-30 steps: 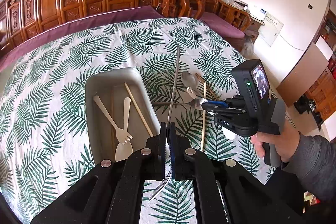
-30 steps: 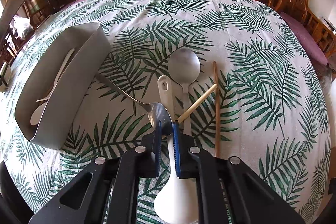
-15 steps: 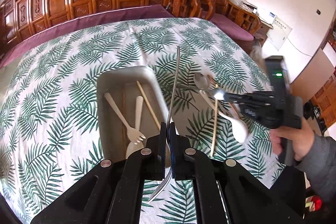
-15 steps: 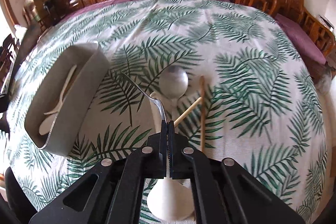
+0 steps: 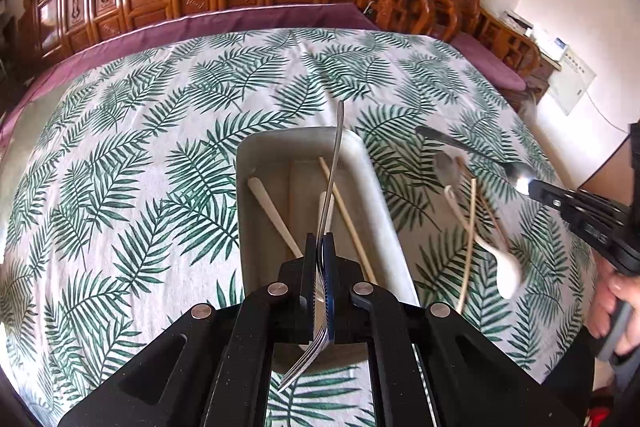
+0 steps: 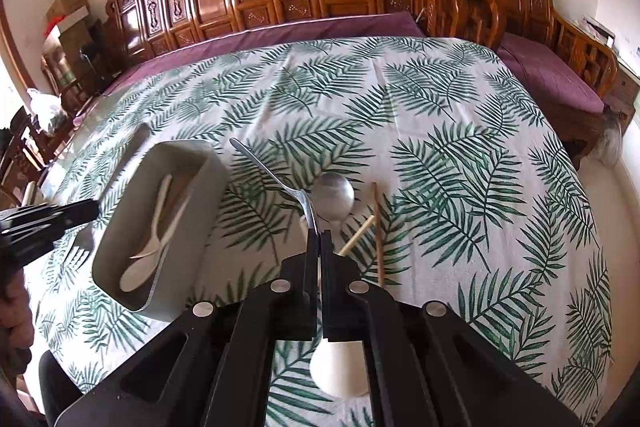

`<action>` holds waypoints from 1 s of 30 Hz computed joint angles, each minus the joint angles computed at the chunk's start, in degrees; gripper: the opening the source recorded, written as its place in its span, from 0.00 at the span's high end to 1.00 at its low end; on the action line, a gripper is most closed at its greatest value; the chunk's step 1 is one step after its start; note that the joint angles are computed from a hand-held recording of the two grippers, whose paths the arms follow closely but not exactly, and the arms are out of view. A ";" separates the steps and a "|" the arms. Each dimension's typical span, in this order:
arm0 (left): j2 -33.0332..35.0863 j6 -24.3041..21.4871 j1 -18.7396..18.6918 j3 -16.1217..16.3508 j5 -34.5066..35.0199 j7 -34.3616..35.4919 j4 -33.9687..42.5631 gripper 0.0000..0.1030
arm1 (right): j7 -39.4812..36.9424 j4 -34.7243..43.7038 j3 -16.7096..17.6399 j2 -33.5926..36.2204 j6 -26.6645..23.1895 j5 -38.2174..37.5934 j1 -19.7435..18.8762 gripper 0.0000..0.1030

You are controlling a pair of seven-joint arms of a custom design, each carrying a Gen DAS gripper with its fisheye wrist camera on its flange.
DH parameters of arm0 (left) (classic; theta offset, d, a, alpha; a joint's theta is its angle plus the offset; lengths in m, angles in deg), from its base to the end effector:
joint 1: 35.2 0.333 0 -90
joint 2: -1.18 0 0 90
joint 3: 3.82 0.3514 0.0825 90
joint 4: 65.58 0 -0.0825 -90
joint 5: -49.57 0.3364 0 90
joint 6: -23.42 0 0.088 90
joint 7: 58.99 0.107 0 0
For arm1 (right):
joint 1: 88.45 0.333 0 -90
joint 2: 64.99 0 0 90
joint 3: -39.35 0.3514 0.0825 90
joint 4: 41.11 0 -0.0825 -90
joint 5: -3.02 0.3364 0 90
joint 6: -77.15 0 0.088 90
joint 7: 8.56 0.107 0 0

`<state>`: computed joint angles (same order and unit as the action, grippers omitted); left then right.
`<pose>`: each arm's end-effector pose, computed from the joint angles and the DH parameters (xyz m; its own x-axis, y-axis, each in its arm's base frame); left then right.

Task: Organize utensils
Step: 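Lower the metal spoon into the tray with the right tool while the left tool releases the fork there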

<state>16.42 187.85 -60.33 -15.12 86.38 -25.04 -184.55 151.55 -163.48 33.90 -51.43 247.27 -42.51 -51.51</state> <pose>0.4619 -0.3719 0.4233 -0.2412 -0.9639 0.1129 -0.8257 0.1427 -0.5458 0.4621 0.3442 0.4171 0.1298 -0.9806 -0.1469 -0.8013 -0.0165 -0.5980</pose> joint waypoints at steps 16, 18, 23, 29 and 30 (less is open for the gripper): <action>3.24 -2.15 -1.77 2.35 1.89 -1.97 3.70 0.96 | -6.12 9.98 2.73 4.20 -8.85 0.52 4.06 0.98; 2.73 -2.01 -1.60 2.30 2.69 -2.47 3.52 0.96 | -6.98 11.77 2.87 5.26 -10.56 0.57 4.57 0.98; -0.53 -1.25 -1.20 2.88 6.26 -6.09 0.59 0.96 | -10.06 17.78 3.34 8.81 -15.92 1.91 6.24 0.98; -4.60 -1.00 0.71 2.19 10.87 -9.99 -3.62 0.96 | -13.94 26.31 2.87 14.36 -23.73 3.15 9.43 0.98; -5.22 -1.08 1.12 1.97 11.51 -10.39 -4.29 0.96 | -14.36 27.30 2.80 15.10 -24.43 3.53 9.66 0.98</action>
<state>11.20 186.77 -59.21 -13.15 97.89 -35.43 -188.84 137.18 -136.18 36.69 -36.33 222.84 -38.99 -41.85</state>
